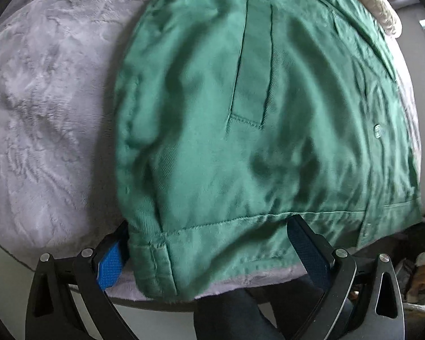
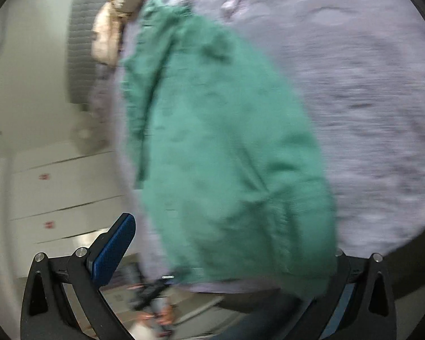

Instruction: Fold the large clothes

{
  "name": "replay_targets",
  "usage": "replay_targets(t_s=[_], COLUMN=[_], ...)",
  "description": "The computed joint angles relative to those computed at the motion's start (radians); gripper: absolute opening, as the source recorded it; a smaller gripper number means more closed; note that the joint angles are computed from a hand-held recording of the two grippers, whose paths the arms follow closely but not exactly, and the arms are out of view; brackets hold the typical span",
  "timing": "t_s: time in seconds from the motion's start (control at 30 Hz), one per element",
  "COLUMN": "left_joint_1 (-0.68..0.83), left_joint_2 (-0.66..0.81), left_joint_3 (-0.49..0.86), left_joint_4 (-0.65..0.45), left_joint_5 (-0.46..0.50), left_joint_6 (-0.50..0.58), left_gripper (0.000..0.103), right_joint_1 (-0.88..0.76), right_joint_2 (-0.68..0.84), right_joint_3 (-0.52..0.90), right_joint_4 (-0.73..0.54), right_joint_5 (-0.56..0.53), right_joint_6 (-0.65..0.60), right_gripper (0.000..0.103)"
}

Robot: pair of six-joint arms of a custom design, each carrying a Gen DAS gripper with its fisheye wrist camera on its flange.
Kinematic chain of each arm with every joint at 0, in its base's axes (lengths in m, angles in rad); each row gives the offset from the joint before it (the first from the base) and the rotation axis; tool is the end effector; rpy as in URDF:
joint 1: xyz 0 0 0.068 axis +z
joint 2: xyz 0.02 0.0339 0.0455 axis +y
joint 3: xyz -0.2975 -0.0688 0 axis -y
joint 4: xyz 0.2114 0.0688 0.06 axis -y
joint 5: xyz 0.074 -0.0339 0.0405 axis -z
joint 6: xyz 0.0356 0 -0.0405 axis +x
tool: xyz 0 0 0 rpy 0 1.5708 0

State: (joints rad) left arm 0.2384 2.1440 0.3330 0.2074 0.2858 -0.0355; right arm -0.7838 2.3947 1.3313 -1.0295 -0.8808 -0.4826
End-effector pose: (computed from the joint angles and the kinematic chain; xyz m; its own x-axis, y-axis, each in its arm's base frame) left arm 0.1829 0.0341 0.0357 -0.9622 -0.2689 0.0428 -0.2699 0.9212 -0.2804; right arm 0.2639 -0.2243 0.0762 -0.8787 0.4588 0.1315 0.3545 0.4428 0.8236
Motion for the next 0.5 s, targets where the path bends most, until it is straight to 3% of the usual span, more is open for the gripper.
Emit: replay_targets(t_s=[0.13,0.23,0.3,0.37,0.4,0.43,0.47,0.5], left_joint_1=[-0.019,-0.122,-0.111,-0.066,-0.035,-0.014,0.018,0.030], left_joint_2=[0.036,0.019,-0.029,-0.069,-0.074,-0.087,-0.098,-0.120], left_joint_3=[0.013,-0.012,-0.006,-0.005,-0.003,0.004,0.011,0.017], left_joint_4=[0.023,0.082,0.043,-0.008,-0.024,-0.055,-0.082,-0.109], left_joint_5=[-0.008,0.033,0.030,0.077,0.129,0.168,0.180,0.198], left_joint_6=[-0.007,-0.117,-0.127,-0.081,-0.052,-0.032,0.011,0.030], left_gripper=[0.102,0.102,0.083,0.041,0.024,0.017,0.013,0.012], right_joint_1=[0.028,0.020,0.013,0.015,0.018,0.016,0.023,0.019], right_joint_2=[-0.006,0.000,-0.014,-0.038,-0.048,-0.049,-0.059,-0.049], right_joint_3=[-0.019,-0.031,-0.056,-0.082,-0.092,-0.086,-0.097,-0.088], right_joint_4=[0.042,0.066,0.085,0.116,0.134,0.141,0.163,0.149], right_joint_5=[0.025,0.055,0.061,0.079,0.096,0.122,0.160,0.156], right_joint_6=[0.045,0.067,0.077,0.101,0.120,0.132,0.156,0.147], right_gripper=[0.103,0.103,0.103,0.100,0.089,0.059,0.038,0.009])
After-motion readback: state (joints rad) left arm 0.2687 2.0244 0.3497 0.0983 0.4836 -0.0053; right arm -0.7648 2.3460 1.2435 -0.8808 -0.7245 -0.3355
